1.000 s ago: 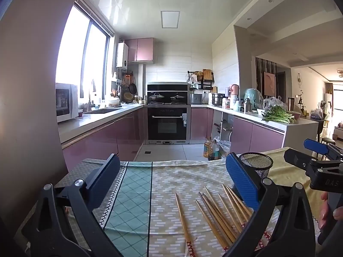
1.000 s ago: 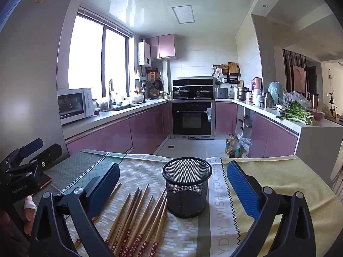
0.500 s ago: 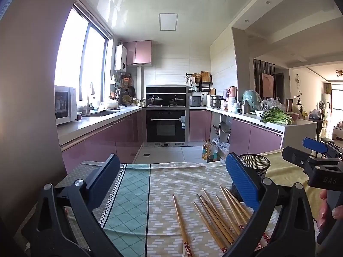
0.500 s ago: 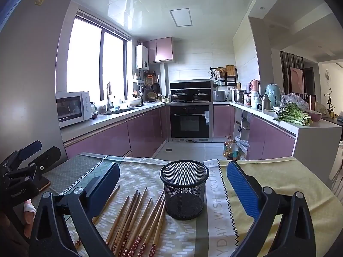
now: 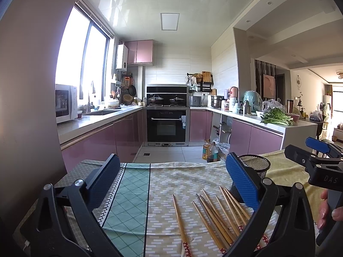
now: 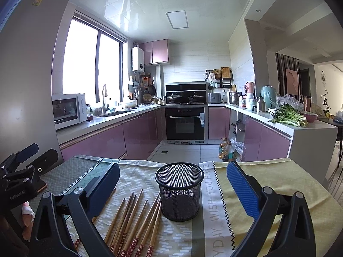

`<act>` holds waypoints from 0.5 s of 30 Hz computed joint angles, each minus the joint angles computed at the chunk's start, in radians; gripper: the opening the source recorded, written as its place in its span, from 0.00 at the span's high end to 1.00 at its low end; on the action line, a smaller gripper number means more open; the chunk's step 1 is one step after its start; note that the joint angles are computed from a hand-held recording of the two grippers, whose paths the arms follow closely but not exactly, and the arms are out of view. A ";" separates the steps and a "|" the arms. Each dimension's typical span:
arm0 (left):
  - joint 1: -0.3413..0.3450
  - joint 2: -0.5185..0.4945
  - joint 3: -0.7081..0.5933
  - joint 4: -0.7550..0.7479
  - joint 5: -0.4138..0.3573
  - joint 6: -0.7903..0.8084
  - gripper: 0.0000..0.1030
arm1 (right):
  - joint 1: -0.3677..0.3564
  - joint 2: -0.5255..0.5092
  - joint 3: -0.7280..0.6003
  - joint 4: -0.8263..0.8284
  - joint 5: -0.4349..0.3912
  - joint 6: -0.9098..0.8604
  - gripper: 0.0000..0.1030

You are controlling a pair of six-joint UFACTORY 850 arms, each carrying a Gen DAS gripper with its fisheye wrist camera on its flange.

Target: Organize utensils

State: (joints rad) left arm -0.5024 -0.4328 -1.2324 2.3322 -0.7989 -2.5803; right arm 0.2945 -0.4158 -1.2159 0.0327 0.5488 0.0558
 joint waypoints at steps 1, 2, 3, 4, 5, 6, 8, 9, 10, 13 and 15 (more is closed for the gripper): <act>-0.001 0.000 -0.002 -0.001 0.000 0.001 0.06 | 0.000 0.000 0.001 0.004 0.003 -0.001 0.06; -0.002 0.002 0.005 0.000 -0.006 -0.004 0.06 | 0.000 0.001 0.002 0.005 0.006 -0.001 0.06; -0.002 0.002 0.006 -0.001 -0.006 -0.004 0.06 | 0.000 0.000 0.001 0.007 0.005 -0.002 0.06; -0.002 0.005 0.006 -0.001 -0.004 -0.004 0.06 | 0.000 0.000 0.001 0.014 0.007 -0.008 0.06; -0.002 0.006 0.007 0.000 -0.003 -0.005 0.06 | 0.000 0.001 0.003 0.015 0.010 -0.009 0.06; -0.002 0.006 0.007 -0.001 -0.004 -0.005 0.06 | 0.000 0.001 0.003 0.017 0.010 -0.010 0.06; -0.002 0.007 0.007 -0.001 -0.002 -0.005 0.06 | 0.001 0.000 0.002 0.021 0.010 -0.013 0.06; -0.003 0.007 0.006 -0.004 -0.005 -0.002 0.06 | 0.000 0.001 0.002 0.022 0.011 -0.013 0.06; -0.003 0.006 0.007 -0.003 -0.008 -0.004 0.06 | -0.001 0.001 0.004 0.021 0.013 -0.012 0.06; -0.003 0.007 0.009 -0.003 -0.008 -0.005 0.06 | 0.000 0.004 0.010 0.024 0.020 -0.015 0.06; -0.003 0.008 0.009 -0.001 -0.007 -0.006 0.06 | 0.000 0.006 0.012 0.022 0.020 -0.014 0.06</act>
